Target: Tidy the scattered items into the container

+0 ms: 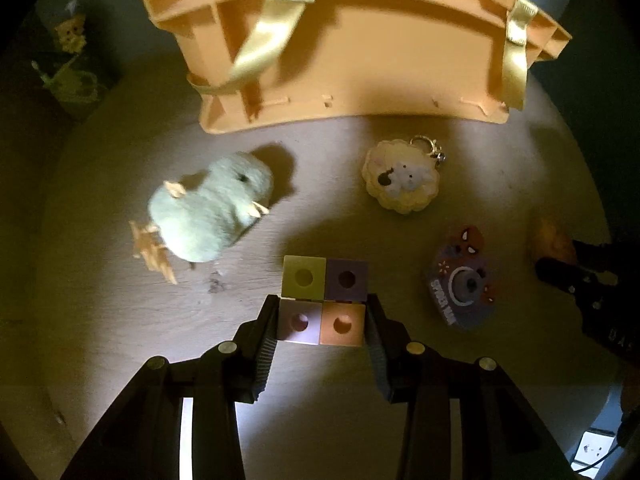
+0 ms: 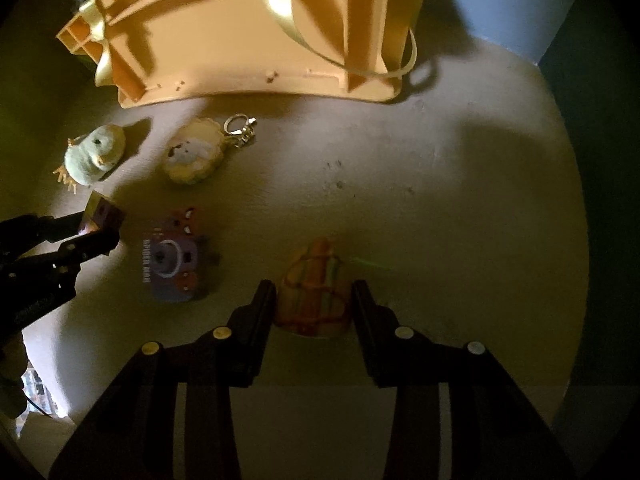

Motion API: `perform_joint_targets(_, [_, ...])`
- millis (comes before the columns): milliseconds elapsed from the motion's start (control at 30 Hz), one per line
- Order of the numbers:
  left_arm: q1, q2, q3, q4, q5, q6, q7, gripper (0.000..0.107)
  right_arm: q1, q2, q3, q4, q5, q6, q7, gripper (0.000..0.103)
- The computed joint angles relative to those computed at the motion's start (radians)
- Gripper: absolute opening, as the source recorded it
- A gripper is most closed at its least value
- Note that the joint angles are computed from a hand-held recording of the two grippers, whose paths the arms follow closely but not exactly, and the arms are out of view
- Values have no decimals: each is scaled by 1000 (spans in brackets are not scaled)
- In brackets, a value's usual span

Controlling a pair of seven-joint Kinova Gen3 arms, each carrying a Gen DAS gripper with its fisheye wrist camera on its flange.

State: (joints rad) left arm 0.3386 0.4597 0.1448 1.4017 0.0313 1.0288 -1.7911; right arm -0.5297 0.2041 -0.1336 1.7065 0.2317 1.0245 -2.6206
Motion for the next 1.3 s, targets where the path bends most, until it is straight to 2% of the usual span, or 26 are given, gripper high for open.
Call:
perform_joint_targets(167, [-6, -40, 2, 22, 3, -13, -12, 37, -26, -21, -9, -42, 30, 56, -29, 36])
perform_joint_targets(267, [-35, -62, 5, 31, 25, 13, -38, 37, -37, -32, -16, -69, 49, 89, -39, 36])
perform_joint_targets(367, [-15, -58, -2, -27, 0, 49, -18, 37, -41, -37, -21, -89, 58, 111, -42, 36])
perform_joint_targets(600, [-18, -81, -2, -62, 6, 100, -13, 37, -63, -39, -31, -100, 77, 135, -90, 36])
perform_joint_targets(967, [-35, -148, -2, -40, 18, 105, -21, 37, -94, -74, -57, -114, 117, 194, -148, 36])
perform_joint_targets(1100, [-60, -158, 1, -47, 50, 124, -36, 37, -100, -83, -65, -123, 124, 211, -157, 36])
perform_joint_targets(1300, [-61, -168, -1, -64, 35, 148, -60, 37, -110, -90, -76, -137, 128, 234, -171, 36])
